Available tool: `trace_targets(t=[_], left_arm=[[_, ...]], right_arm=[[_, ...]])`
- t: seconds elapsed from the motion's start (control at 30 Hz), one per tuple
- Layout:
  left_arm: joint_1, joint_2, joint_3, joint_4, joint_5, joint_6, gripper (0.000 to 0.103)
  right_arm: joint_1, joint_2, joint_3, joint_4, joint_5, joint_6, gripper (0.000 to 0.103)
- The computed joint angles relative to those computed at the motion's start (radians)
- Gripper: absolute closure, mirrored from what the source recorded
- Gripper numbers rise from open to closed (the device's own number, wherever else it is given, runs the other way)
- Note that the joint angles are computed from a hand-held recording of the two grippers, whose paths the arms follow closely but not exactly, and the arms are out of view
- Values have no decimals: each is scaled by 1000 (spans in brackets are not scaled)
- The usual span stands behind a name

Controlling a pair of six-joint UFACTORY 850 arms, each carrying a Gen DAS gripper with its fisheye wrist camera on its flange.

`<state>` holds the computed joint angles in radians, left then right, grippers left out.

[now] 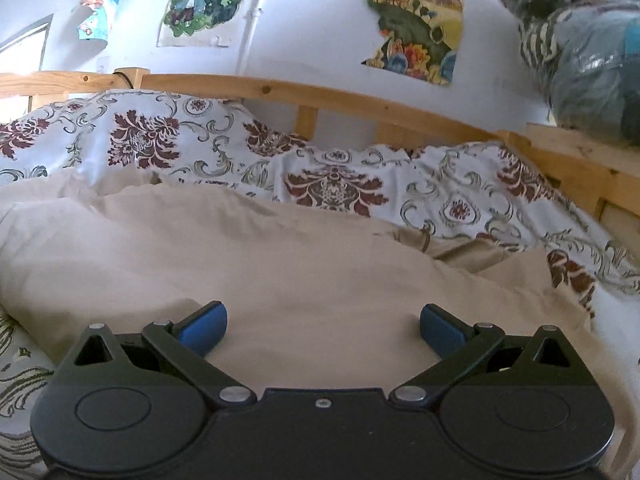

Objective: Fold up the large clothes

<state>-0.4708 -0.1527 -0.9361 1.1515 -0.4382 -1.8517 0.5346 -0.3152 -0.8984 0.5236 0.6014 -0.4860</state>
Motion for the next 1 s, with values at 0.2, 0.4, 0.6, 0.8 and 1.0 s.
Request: trace_targets(t=[0.2, 0.4, 0.6, 0.8, 1.0], left_arm=[[3, 4, 9, 30, 14, -35, 1], [22, 56, 65, 198, 62, -265, 2], [49, 87, 99, 355, 59, -486, 30], [81, 63, 75, 330, 135, -379, 71], [113, 38, 56, 226, 200, -282, 69]], right_arm=[[-1, -12, -5, 5, -11, 6, 1], [0, -13, -7, 9, -12, 4, 1], [-1, -12, -7, 7, -12, 5, 1], [-1, -13, -6, 7, -11, 6, 1], [0, -13, -6, 8, -11, 6, 1]])
